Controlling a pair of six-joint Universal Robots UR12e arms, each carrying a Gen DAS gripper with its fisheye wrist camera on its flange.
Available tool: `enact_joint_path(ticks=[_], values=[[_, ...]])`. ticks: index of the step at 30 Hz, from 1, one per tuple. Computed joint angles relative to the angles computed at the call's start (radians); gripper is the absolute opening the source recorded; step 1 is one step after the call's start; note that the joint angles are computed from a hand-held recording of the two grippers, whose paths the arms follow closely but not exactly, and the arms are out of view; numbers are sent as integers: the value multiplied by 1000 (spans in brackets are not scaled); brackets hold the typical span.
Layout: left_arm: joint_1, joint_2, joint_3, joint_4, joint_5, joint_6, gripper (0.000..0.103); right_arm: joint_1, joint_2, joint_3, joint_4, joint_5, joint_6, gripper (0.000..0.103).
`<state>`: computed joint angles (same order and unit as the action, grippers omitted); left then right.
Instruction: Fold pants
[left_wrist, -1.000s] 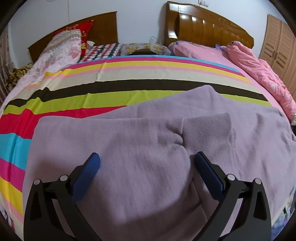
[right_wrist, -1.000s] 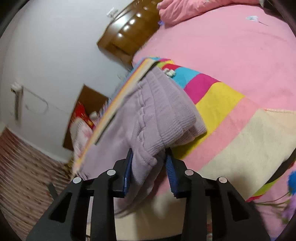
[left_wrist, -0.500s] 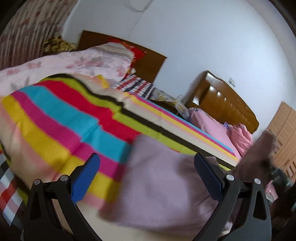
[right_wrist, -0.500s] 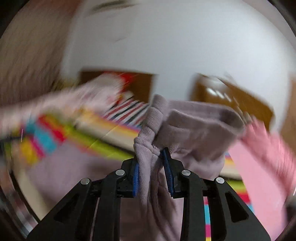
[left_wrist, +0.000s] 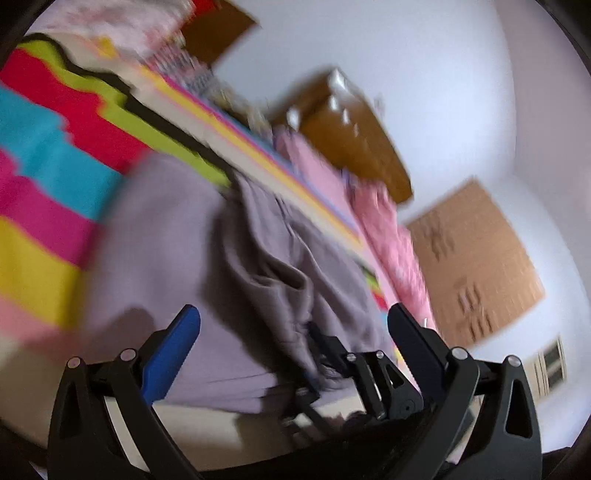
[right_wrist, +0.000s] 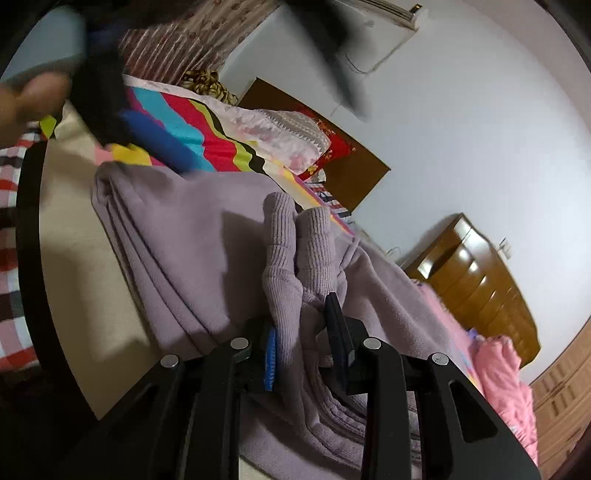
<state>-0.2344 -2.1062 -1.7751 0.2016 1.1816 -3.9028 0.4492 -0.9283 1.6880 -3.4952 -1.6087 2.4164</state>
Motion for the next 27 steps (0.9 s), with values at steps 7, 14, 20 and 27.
enact_joint_path(ticks=[7, 14, 20, 27], values=[[-8, -68, 155, -281, -27, 45, 101, -53, -87, 86, 40, 150, -1, 35], [-35, -68, 180, -342, 52, 48, 101, -190, -173, 209, -33, 172, 264, 63], [-53, -72, 195, -357, 120, 62, 101, -253, -193, 212, 167, 234, 438, 72], [-84, -73, 217, -399, 220, 102, 100, -249, -163, 165, 228, 210, 558, 72]])
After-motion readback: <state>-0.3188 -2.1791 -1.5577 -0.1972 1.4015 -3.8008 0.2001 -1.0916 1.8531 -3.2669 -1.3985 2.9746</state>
